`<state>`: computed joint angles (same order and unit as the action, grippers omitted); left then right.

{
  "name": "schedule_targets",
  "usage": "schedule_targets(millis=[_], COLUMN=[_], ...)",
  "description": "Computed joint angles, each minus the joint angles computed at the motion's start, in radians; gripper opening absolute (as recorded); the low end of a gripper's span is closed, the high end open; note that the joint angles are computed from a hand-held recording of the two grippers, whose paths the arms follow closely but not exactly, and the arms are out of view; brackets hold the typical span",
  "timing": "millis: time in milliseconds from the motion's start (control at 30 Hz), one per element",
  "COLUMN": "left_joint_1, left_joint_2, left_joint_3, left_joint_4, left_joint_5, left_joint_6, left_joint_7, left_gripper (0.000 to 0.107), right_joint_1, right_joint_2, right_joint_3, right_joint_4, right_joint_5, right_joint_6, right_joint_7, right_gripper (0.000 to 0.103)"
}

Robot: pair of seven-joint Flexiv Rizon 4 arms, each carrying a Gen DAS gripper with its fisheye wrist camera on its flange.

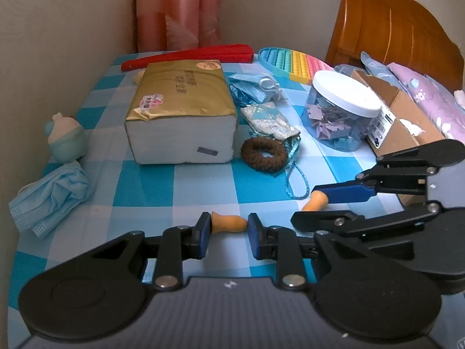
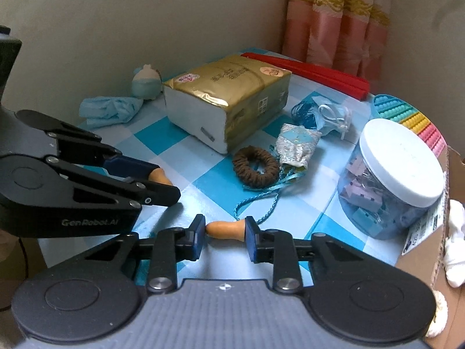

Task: Organize soft objects
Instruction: 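Carry both orange earplugs into the cardboard box and open both grippers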

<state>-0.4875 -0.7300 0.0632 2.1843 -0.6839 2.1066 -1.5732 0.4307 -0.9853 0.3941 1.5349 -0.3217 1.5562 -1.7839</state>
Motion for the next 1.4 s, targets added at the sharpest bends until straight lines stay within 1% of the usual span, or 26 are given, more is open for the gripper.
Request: schedule_targets(millis=[133, 300, 367, 500, 567, 733, 800, 867, 933, 967, 1000, 1033, 1067, 1100, 1167, 1267, 1400], left_joint_1=[-0.003, -0.084, -0.086, -0.148, -0.181, -0.213, -0.251, -0.293, -0.310, -0.317, -0.332, -0.342, -0.356, -0.361, -0.363, -0.332, -0.296], left_joint_2=[0.019, 0.049, 0.066, 0.088, 0.094, 0.103, 0.094, 0.078, 0.069, 0.063, 0.052, 0.044, 0.033, 0.026, 0.009, -0.004, -0.025], left_joint_3=[0.003, 0.051, 0.046, 0.081, 0.100, 0.112, 0.145, 0.191, 0.220, 0.235, 0.258, 0.276, 0.301, 0.314, 0.335, 0.323, 0.312], left_joint_4=[0.011, 0.017, 0.021, 0.008, -0.005, -0.048, -0.079, -0.117, -0.153, -0.171, -0.194, -0.212, -0.236, -0.251, -0.293, -0.342, -0.416], left_joint_5=[0.007, -0.064, -0.064, -0.106, -0.128, -0.143, -0.161, -0.173, -0.156, -0.147, -0.139, -0.128, -0.119, -0.106, -0.075, -0.028, 0.037], left_joint_6=[-0.009, -0.039, -0.053, -0.093, -0.107, -0.140, -0.172, -0.213, -0.256, -0.276, -0.301, -0.319, -0.344, -0.359, -0.394, -0.429, -0.478], left_joint_7=[0.003, 0.078, 0.097, 0.161, 0.193, 0.235, 0.265, 0.284, 0.280, 0.276, 0.274, 0.269, 0.265, 0.260, 0.252, 0.246, 0.239], left_gripper=[0.025, 0.025, 0.025, 0.025, 0.025, 0.025, 0.025, 0.025, 0.025, 0.025, 0.025, 0.025, 0.025, 0.025, 0.025, 0.025, 0.025], right_joint_1=[-0.005, -0.040, -0.056, -0.060, -0.053, 0.002, 0.009, 0.002, -0.011, -0.031, -0.059, -0.086, -0.107, -0.118, -0.159, -0.253, -0.309], right_joint_2=[0.031, 0.084, 0.108, 0.169, 0.197, 0.253, 0.256, 0.251, 0.242, 0.235, 0.227, 0.218, 0.210, 0.204, 0.193, 0.173, 0.165], right_joint_3=[-0.004, 0.013, 0.016, -0.029, -0.066, -0.214, -0.251, -0.269, -0.275, -0.260, -0.235, -0.209, -0.190, -0.181, -0.143, -0.057, -0.014], right_joint_4=[0.045, 0.117, 0.150, 0.224, 0.256, 0.317, 0.320, 0.311, 0.300, 0.294, 0.288, 0.283, 0.282, 0.286, 0.298, 0.314, 0.341], right_joint_5=[0.002, 0.001, 0.000, -0.001, 0.000, 0.025, 0.034, 0.039, 0.032, 0.018, 0.002, -0.017, -0.033, -0.043, -0.078, -0.166, -0.246], right_joint_6=[0.028, 0.069, 0.085, 0.159, 0.198, 0.303, 0.317, 0.320, 0.312, 0.303, 0.298, 0.297, 0.301, 0.319, 0.351, 0.364, 0.356], right_joint_7=[0.002, 0.008, 0.017, 0.051, 0.077, 0.143, 0.166, 0.193, 0.210, 0.217, 0.224, 0.227, 0.229, 0.229, 0.231, 0.252, 0.290], right_gripper=[0.033, 0.033, 0.033, 0.033, 0.033, 0.033, 0.033, 0.033, 0.034, 0.037, 0.046, 0.053, 0.068, 0.080, 0.092, 0.103, 0.103])
